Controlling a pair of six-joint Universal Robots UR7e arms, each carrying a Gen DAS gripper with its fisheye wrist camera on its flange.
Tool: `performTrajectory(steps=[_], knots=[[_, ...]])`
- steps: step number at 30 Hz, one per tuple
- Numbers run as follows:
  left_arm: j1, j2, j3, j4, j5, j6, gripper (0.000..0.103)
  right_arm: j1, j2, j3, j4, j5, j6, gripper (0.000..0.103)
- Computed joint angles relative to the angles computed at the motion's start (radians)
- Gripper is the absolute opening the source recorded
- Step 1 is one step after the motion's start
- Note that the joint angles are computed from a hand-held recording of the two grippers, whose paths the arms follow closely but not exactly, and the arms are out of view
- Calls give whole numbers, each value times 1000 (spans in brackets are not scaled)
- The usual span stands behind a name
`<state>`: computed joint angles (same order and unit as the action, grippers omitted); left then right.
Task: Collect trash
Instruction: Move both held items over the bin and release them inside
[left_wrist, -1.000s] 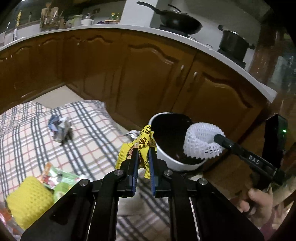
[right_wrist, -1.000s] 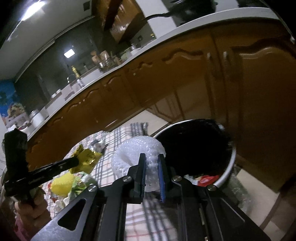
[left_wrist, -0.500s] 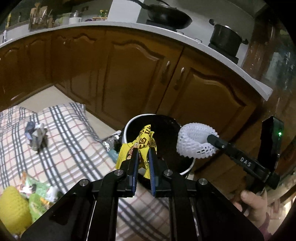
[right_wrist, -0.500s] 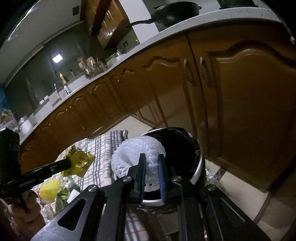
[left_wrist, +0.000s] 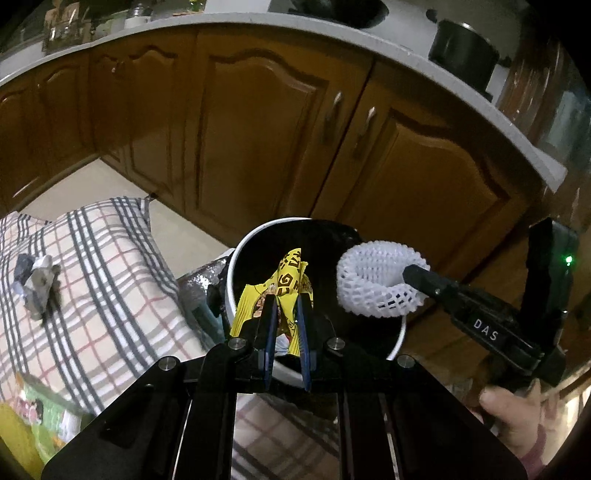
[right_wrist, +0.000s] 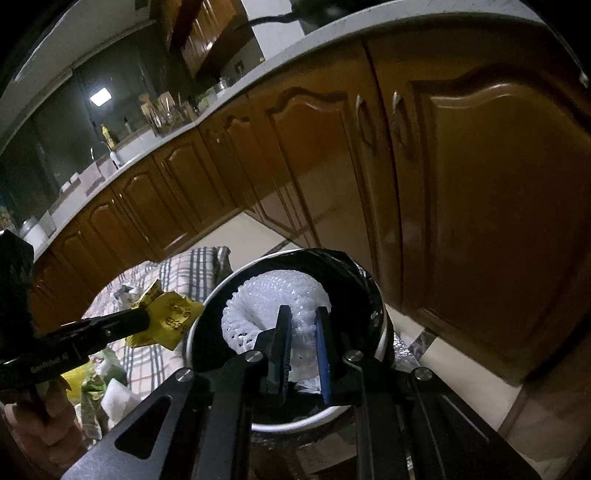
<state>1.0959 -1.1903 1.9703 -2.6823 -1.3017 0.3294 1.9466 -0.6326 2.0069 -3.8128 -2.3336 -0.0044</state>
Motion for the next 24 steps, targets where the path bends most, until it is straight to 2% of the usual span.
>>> performTrajectory(steps=[5,9,11,13,14,19,24], knots=[[4,41,-26,23,13,-2,11,-24,-4,-18,49,15,3,16],[4,66,-41,42,22,-7,17,-32,-2,-27,80,15,14,17],[5,70,-44,48,25,-13,31,-37,-4,-25,88,17,27,26],[2,66,-35,36,31,-14,50,-48,-11,-12,77,42,45,64],[-1,62,-29,28,36,-14,53,-52,-10,-6,59,48,45,69],[2,36,-12,7,26,-9,60,-53,-14,19,1,59,57,71],[10,-9,26,-24,17,-13,62,-34,-9,34,-61,57,54,77]])
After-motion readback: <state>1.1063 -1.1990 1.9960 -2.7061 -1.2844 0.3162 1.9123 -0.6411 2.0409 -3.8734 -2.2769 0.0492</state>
